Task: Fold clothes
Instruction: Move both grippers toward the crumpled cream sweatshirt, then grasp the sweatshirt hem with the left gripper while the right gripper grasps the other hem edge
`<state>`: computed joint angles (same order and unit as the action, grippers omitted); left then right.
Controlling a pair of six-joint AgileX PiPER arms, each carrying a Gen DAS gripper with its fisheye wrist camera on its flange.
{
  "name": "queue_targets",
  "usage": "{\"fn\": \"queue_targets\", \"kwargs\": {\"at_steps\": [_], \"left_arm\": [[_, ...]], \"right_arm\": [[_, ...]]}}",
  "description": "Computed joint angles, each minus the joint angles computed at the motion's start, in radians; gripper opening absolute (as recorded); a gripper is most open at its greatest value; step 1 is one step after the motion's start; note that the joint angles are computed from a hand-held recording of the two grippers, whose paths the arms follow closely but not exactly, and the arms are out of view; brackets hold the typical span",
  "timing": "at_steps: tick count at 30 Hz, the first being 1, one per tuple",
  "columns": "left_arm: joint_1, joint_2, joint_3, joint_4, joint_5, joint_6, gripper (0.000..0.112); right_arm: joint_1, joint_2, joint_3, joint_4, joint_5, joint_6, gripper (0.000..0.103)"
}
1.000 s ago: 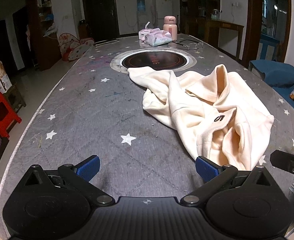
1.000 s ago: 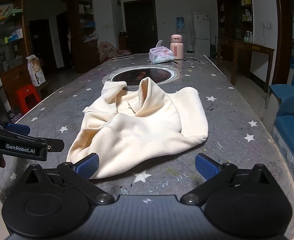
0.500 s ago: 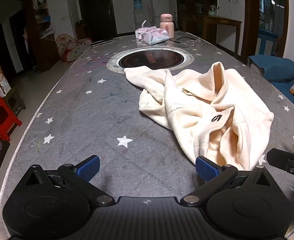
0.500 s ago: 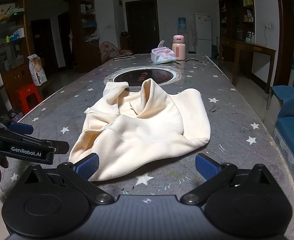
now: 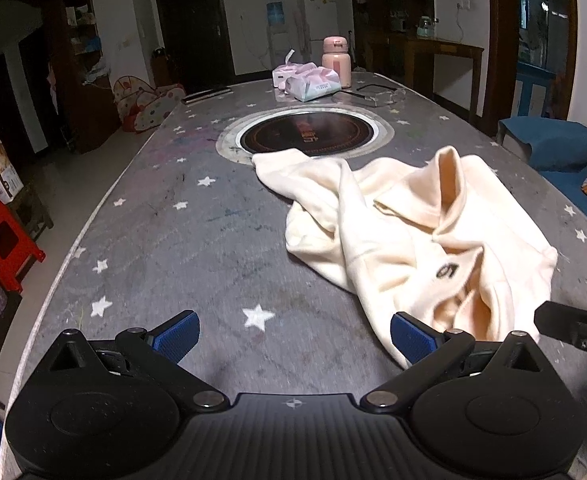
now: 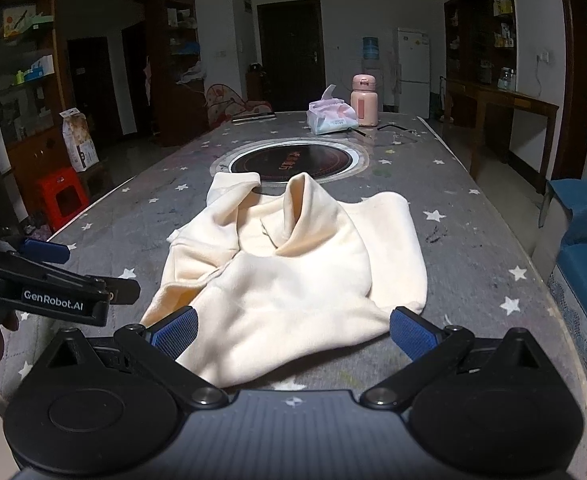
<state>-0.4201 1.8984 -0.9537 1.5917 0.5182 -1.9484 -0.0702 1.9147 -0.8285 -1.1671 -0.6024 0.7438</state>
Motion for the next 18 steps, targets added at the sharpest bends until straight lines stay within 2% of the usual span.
{"fn": "queue_targets", "kwargs": {"at_steps": [13, 18], "left_arm": [[0.066, 0.074, -0.166, -0.046, -0.111, 0.167, 0.102], [0.104, 0.134, -0.263, -0.160, -0.167, 0.322, 0.089]], "right_arm": [[0.043, 0.068, -0.197, -0.111, 0.081, 0.155, 0.100], [0.058, 0.119, -0.318, -0.210, 0.115, 0.288, 0.092]]}}
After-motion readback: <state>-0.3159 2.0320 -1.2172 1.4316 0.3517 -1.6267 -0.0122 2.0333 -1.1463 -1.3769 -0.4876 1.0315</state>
